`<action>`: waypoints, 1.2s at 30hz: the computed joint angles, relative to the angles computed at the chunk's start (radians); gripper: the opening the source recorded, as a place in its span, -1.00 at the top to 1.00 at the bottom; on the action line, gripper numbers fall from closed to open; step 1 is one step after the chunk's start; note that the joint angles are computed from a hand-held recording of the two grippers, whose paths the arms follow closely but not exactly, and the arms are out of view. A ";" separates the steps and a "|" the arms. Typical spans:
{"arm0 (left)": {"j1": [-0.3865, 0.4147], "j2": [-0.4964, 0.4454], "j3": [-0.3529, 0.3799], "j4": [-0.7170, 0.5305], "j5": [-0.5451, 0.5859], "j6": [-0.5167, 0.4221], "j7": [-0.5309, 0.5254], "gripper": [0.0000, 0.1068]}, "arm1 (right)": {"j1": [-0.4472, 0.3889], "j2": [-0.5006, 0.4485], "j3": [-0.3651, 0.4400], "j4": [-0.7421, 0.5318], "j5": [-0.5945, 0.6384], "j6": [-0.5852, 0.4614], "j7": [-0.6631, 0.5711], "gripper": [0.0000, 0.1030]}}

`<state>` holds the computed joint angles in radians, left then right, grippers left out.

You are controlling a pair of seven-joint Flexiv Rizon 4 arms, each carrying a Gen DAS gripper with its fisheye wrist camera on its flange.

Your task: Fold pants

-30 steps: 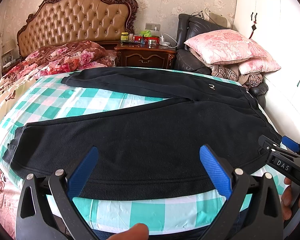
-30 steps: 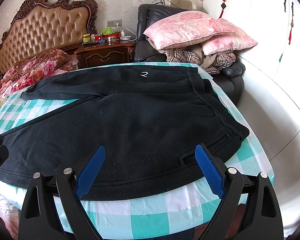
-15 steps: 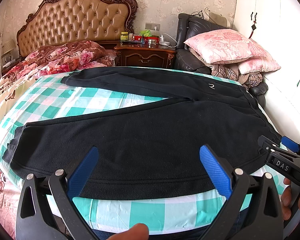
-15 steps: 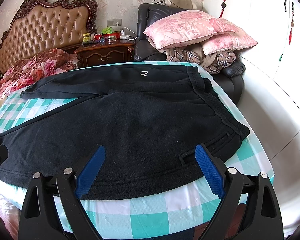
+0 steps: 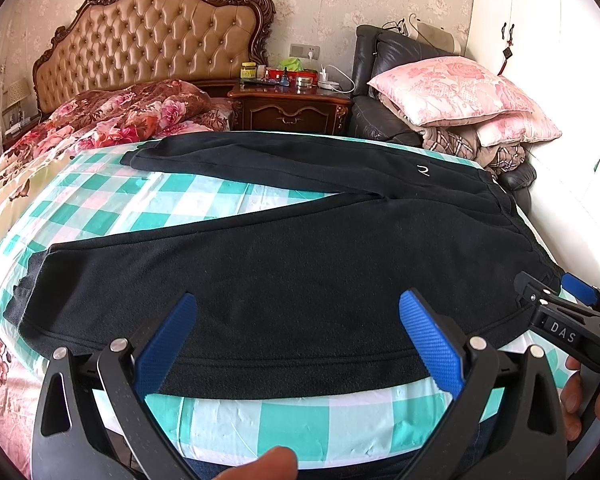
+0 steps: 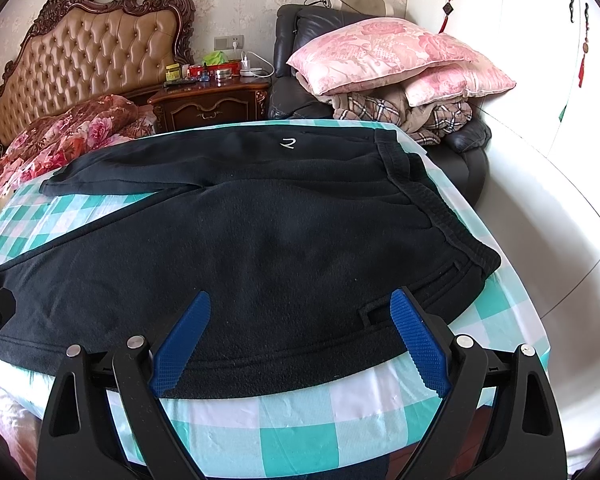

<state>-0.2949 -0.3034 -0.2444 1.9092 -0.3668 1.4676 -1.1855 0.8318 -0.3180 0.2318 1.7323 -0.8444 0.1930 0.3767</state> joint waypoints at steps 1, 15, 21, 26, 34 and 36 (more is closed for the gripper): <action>0.000 -0.001 -0.002 0.003 -0.001 0.002 0.000 -0.90 | -0.003 -0.001 0.001 0.006 0.001 0.010 0.004 -0.71; 0.004 -0.064 0.007 -0.051 0.000 -0.052 -0.017 -0.90 | -0.224 0.133 -0.035 0.192 0.080 0.380 -0.117 -0.71; -0.009 -0.115 0.055 -0.125 0.037 -0.115 -0.075 -0.90 | -0.449 0.135 -0.123 0.182 0.159 0.470 -0.431 -0.71; -0.018 -0.152 0.093 -0.173 0.086 -0.180 -0.121 -0.90 | -0.574 0.033 -0.167 0.098 0.309 0.586 -0.674 -0.72; -0.021 -0.196 0.158 -0.252 0.167 -0.251 -0.214 -0.90 | -0.624 -0.103 -0.185 -0.022 0.449 0.603 -0.870 -0.69; -0.020 -0.201 0.168 -0.266 0.185 -0.263 -0.234 -0.90 | -0.625 -0.119 -0.184 -0.036 0.473 0.597 -0.909 -0.39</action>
<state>-0.3154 -0.5044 -0.0767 1.6431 -0.1816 1.2050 -1.4193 0.2064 -0.4370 0.0475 1.6959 -0.3712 0.7898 -0.5320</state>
